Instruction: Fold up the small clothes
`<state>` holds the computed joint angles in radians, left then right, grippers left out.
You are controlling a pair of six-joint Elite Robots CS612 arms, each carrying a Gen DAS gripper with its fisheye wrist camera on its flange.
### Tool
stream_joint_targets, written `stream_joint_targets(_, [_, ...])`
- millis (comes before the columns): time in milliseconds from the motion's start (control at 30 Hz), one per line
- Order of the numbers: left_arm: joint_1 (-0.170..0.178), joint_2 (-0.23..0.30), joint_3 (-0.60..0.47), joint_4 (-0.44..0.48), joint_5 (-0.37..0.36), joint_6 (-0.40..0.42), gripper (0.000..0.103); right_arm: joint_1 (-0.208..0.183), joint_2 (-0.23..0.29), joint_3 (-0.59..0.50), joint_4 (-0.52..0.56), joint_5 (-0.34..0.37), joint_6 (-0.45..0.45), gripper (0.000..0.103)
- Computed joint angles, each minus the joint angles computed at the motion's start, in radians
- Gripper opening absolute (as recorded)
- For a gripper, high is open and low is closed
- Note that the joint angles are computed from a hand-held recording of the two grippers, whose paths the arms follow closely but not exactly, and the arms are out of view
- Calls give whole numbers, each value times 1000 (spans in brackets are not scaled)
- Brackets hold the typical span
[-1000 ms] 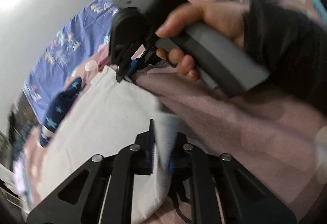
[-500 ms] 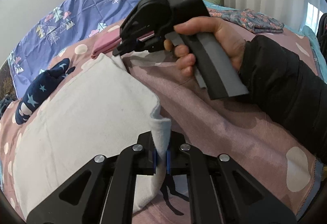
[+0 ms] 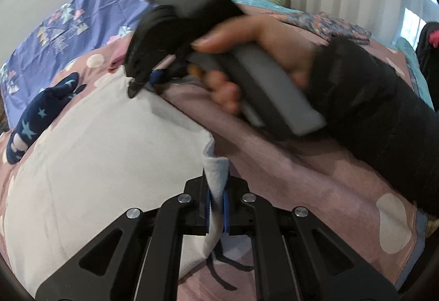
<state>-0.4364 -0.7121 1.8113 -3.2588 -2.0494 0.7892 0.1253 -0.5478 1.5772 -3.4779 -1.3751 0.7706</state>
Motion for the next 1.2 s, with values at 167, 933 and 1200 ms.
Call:
stream_joint_targets(167, [1, 2, -6, 61, -28, 39, 4, 13, -10, 27, -120, -114, -53, 3])
stream_joint_targets(933, [104, -46, 32, 139, -179, 11, 53, 99, -27, 190, -297, -464, 85, 37])
stream_joint_targets(1200, [285, 4, -66, 70, -273, -372, 53, 276, -109, 157, -13, -857, -161, 44])
